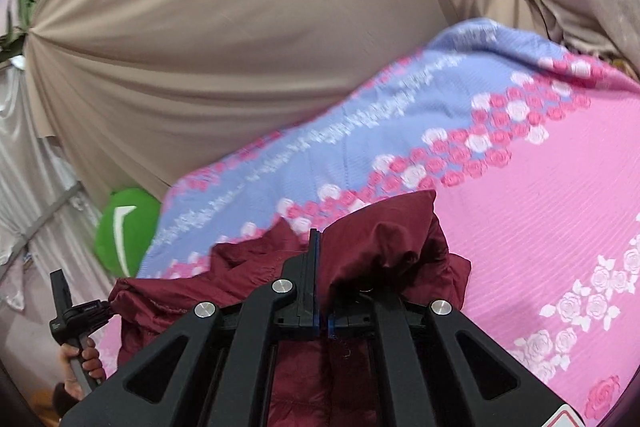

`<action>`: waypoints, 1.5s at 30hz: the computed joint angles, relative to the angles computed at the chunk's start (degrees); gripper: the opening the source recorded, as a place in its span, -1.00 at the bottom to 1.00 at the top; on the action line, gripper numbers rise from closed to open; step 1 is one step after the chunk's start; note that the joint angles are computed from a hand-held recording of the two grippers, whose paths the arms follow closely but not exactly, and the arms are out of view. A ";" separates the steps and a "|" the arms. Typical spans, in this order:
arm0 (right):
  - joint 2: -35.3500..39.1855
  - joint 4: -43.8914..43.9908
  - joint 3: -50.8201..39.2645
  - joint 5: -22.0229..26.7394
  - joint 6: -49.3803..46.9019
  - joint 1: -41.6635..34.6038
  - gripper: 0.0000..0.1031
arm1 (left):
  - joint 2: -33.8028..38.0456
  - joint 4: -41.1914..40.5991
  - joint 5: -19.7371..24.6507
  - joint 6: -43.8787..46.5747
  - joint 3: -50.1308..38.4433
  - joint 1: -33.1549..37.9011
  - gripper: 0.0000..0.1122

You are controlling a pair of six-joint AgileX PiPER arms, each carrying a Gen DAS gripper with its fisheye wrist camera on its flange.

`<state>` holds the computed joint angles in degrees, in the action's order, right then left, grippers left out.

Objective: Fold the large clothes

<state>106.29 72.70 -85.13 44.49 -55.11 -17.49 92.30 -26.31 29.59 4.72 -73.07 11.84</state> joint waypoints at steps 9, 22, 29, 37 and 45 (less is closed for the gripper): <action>12.99 -15.32 -13.58 -3.03 17.87 4.99 -0.96 | 12.40 1.51 -0.83 -2.94 -5.94 -1.39 -0.91; 20.37 -22.82 -22.31 0.01 26.84 6.49 -1.00 | 15.11 7.40 -9.65 -6.16 -4.04 -4.34 -0.86; -0.31 -5.12 1.72 -12.16 6.59 4.79 -0.49 | -0.70 1.89 -14.36 -2.34 8.29 -2.68 -0.20; -7.38 -15.10 7.03 -5.86 6.55 21.77 -0.49 | -7.33 10.75 -4.63 -3.29 6.89 -20.79 -0.06; -11.03 -27.89 18.07 -18.58 8.11 29.96 -0.62 | -1.49 27.68 -7.97 -20.14 11.75 -24.83 -0.07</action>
